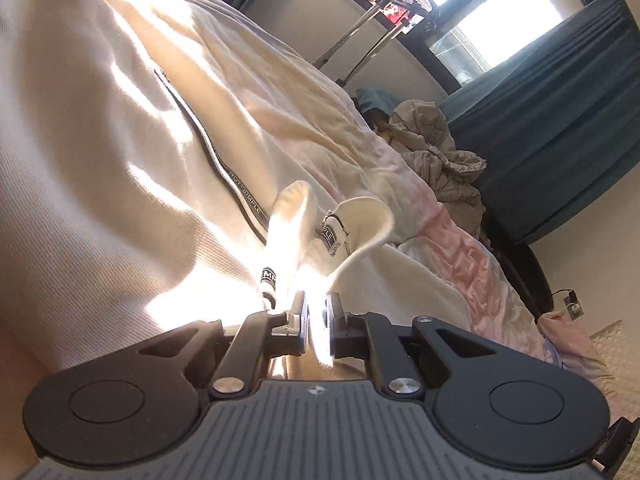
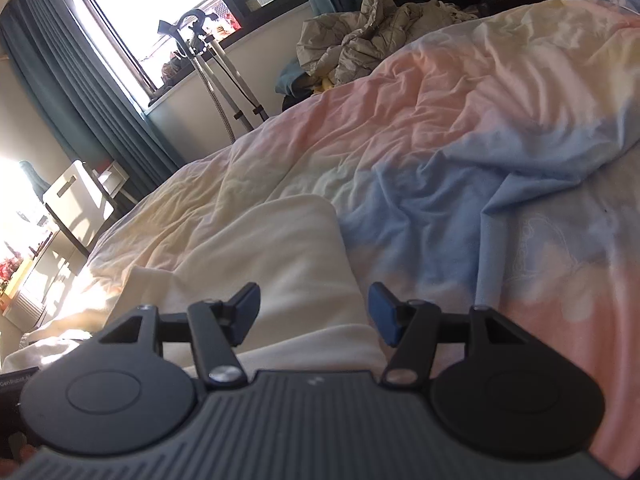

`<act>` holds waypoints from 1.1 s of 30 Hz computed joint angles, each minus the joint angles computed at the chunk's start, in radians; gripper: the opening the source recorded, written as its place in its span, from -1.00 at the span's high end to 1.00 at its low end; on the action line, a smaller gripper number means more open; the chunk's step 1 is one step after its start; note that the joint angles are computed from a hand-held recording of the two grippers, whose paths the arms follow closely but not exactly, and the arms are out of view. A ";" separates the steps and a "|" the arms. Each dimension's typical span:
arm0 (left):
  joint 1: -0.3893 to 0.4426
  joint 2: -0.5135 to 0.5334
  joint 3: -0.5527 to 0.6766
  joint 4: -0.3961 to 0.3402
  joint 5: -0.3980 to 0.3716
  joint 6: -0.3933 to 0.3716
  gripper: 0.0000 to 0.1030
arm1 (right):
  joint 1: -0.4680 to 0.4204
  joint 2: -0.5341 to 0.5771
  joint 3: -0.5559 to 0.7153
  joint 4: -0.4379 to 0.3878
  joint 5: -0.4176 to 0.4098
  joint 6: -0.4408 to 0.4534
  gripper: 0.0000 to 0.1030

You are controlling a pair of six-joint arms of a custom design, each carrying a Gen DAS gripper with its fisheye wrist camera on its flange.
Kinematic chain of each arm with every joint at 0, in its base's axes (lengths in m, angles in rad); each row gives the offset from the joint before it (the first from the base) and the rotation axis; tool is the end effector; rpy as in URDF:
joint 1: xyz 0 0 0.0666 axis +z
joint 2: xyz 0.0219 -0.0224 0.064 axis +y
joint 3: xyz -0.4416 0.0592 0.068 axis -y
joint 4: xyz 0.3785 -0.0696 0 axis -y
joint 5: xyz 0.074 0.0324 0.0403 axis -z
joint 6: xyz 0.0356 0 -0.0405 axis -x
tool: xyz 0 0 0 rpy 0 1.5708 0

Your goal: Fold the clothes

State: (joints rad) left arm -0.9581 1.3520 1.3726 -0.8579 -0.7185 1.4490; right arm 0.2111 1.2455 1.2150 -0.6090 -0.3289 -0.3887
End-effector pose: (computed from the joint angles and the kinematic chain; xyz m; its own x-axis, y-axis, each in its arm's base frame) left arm 0.2708 -0.3452 0.5092 -0.4117 -0.7137 -0.5667 -0.3800 0.6996 -0.6051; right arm 0.3984 0.0967 0.4948 -0.7112 0.2144 -0.6695 -0.1969 0.8535 0.4825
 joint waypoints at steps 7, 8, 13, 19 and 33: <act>0.003 -0.005 -0.029 0.092 -0.006 -0.164 0.78 | 0.001 0.006 -0.062 0.076 -0.017 -0.101 -0.25; 0.002 -0.006 -0.029 0.099 -0.006 -0.181 0.78 | 0.001 0.005 -0.071 0.091 -0.019 -0.115 -0.26; -0.021 0.003 0.002 0.063 -0.043 -0.284 0.77 | 0.006 0.003 -0.084 0.092 -0.017 -0.073 -0.30; -0.065 0.055 0.087 -0.094 -0.116 -0.398 0.76 | -0.034 -0.004 -0.125 0.111 -0.119 -0.149 -0.32; -0.054 0.090 0.095 -0.214 -0.100 -0.370 0.76 | -0.074 -0.072 -0.181 0.306 -0.296 -0.338 -0.37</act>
